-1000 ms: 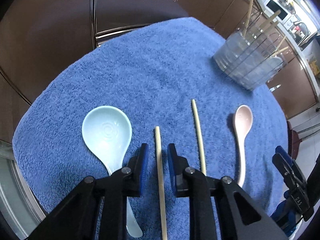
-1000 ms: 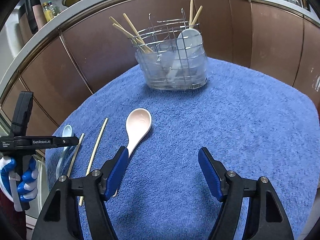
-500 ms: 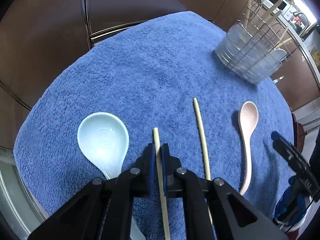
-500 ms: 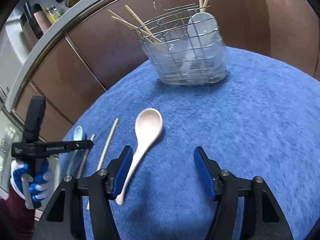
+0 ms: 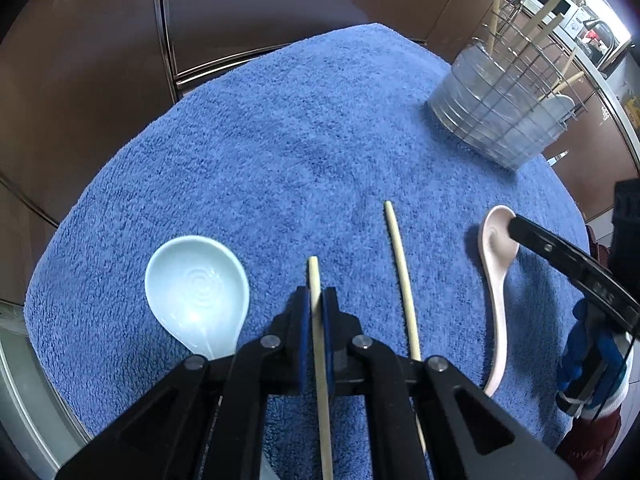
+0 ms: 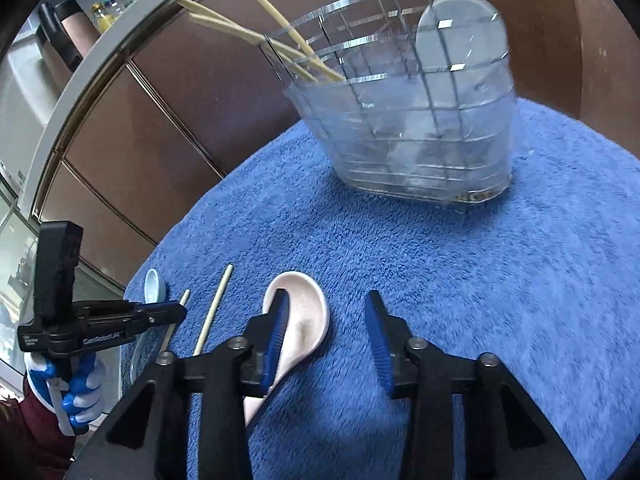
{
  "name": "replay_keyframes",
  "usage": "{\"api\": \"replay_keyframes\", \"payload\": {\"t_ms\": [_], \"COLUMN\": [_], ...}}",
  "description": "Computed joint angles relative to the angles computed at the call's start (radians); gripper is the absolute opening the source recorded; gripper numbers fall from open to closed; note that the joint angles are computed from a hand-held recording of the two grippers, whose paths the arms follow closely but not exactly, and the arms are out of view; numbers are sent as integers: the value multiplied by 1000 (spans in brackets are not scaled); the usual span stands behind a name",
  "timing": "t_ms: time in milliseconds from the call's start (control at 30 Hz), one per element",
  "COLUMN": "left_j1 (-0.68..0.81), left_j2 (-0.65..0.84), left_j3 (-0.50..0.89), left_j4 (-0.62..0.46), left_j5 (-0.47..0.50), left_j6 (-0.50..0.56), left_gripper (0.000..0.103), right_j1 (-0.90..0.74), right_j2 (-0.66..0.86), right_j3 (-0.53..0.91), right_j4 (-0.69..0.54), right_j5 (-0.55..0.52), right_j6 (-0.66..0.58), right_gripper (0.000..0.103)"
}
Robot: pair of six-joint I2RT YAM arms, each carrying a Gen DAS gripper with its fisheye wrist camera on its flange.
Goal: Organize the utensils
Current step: 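Lower the left tool onto a chopstick while the right tool grasps the pink spoon, then carry the chopstick and pink spoon up over the wire holder with both tools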
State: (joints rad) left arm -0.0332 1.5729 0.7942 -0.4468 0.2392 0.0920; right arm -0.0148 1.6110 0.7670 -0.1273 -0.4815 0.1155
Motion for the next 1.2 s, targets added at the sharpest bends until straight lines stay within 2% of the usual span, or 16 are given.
{"api": "replay_keyframes", "payload": {"t_ms": [100,300,467,633,833,1033,1200], "left_j1": [-4,-27,-47,-20,38,148,258], "left_j2": [-8,-33,-76,-191,-405,-605,-753], "left_j3": [-12,-50,-101,-151,-175,-159,-133], "left_j4": [16,62,118,121,30,-122,-265], "left_j5": [-8,-39,-74,-32,54,177,278], "left_j6": [-1,-13,-17,-24,-8,36,90], "left_gripper": [5,5,5,5,5,5,5], "right_j1": [13,50,103,128,228,344,530], "right_j2": [48,36,-49,-212,-476,-735,-902], "right_j3": [39,39,21,-44,-120,-171,-151], "right_j4": [-17,-44,-72,-107,-207,-339,-486], "right_j5": [-1,38,124,181,299,411,578], "right_j6": [-18,-49,-26,4,83,184,309], "right_gripper": [17,7,7,7,7,7,7]}}
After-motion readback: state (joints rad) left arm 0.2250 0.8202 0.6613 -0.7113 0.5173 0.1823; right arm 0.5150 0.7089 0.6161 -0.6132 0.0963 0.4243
